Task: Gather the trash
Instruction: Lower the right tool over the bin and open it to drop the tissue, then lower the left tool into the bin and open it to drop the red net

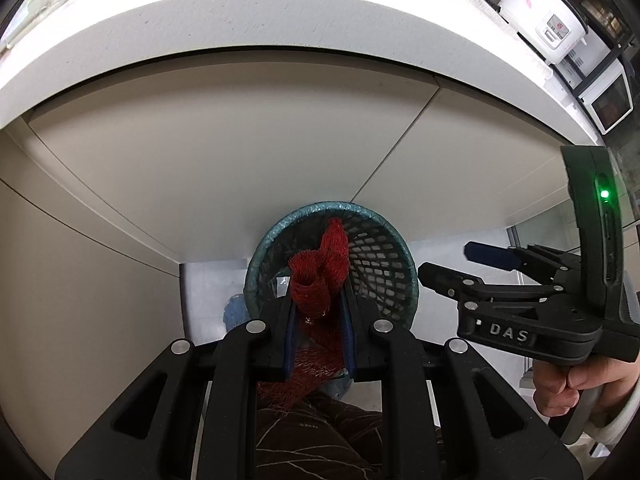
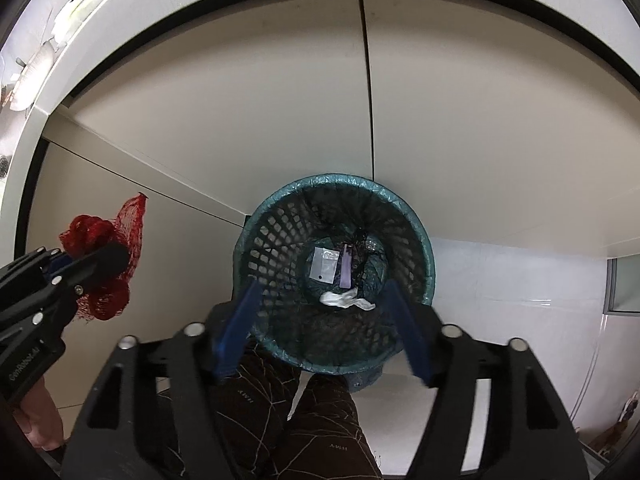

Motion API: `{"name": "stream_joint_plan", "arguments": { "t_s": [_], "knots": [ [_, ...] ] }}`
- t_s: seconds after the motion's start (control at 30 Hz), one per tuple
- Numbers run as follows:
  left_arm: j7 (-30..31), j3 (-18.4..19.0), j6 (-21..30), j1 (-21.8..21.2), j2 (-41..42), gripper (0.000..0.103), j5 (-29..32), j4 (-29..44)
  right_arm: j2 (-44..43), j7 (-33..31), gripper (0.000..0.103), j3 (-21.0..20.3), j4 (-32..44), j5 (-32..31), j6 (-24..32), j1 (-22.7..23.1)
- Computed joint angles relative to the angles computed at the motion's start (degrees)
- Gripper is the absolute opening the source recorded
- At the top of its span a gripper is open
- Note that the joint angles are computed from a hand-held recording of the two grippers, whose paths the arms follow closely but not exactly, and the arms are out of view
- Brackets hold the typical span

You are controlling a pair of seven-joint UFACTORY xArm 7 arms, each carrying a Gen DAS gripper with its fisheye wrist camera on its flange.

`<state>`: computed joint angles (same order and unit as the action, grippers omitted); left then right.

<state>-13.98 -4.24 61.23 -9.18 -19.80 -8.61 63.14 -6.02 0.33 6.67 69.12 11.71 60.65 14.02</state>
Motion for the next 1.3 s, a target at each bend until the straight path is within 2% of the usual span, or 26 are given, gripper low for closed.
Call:
{"name": "stream_joint_plan", "arguments": {
  "t_s": [0.43, 1.03, 1.13, 1.3],
  "knots": [
    [0.5, -0.7, -1.9, -1.3, 2.8, 0.017, -0.7, 0.8, -4.1, 4.0, 0.095, -1.4, 0.2, -1.5, -0.7, -2.2],
    [1.0, -2.2, -2.0, -3.5, 9.4, 0.022, -1.3, 4.4, -8.6, 3.5, 0.095, -3.3, -0.1, -2.4, 0.0, -5.2],
    [0.5, -2.5, -2.1, -4.0, 9.6, 0.026, -1.0, 4.3, -9.2, 3.2, 0.095, -3.6, -0.1, -2.3, 0.3, -5.6],
    [-0.2, -2.7, -2.4, -4.4, 10.2, 0.039, -0.8, 4.3, -9.4, 2.7, 0.095, -3.8, -0.5, -2.1, 0.2, -5.9]
  ]
}}
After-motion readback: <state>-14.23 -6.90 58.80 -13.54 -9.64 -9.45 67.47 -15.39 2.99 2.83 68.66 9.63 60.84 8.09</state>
